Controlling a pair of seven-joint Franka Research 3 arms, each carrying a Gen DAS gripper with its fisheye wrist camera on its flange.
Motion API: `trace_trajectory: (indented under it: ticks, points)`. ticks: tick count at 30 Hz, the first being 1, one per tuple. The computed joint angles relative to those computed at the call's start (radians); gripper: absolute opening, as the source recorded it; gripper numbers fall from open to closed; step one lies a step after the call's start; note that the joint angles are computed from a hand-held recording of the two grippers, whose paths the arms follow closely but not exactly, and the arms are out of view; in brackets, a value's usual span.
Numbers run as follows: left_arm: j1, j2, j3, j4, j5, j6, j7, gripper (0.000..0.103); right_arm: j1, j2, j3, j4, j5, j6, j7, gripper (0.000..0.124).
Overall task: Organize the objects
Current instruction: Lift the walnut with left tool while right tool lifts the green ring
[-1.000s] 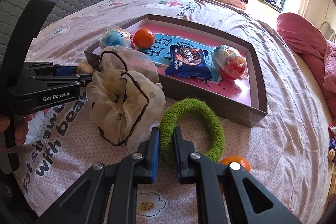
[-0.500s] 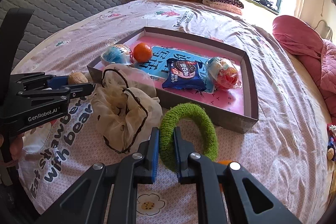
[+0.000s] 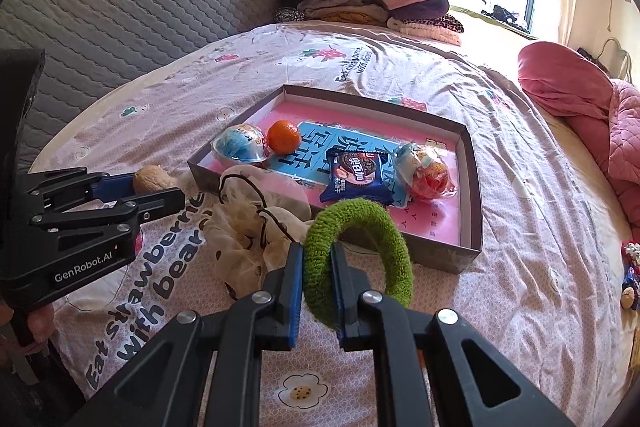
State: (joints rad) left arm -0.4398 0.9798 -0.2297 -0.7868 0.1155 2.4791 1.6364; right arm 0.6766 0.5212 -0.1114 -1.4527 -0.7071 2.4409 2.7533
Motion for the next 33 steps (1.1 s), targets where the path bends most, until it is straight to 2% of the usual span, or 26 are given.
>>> trace_trajectory:
  ticks: [9, 16, 26, 31, 33]
  points:
    - [-0.001, -0.080, 0.002, -0.095, 0.019, 0.058, -0.033, 0.033, 0.011, -0.040, -0.008, -0.010, -0.069, 0.010, 0.042, 0.013]
    - [-0.007, -0.095, 0.002, -0.090, 0.034, 0.070, -0.049, 0.033, 0.005, -0.069, -0.002, -0.015, -0.122, 0.013, 0.068, 0.013]
    - [-0.023, -0.074, 0.005, -0.018, 0.039, 0.048, -0.049, 0.033, -0.013, -0.075, 0.008, 0.018, -0.156, 0.026, 0.065, 0.013]
    - [-0.039, -0.039, 0.016, 0.058, 0.038, 0.021, -0.048, 0.033, -0.014, -0.085, 0.006, 0.012, -0.177, 0.036, 0.080, 0.013]
    - [-0.052, -0.003, 0.023, 0.129, 0.039, -0.012, -0.043, 0.033, -0.017, -0.087, 0.007, 0.011, -0.179, 0.036, 0.084, 0.013]
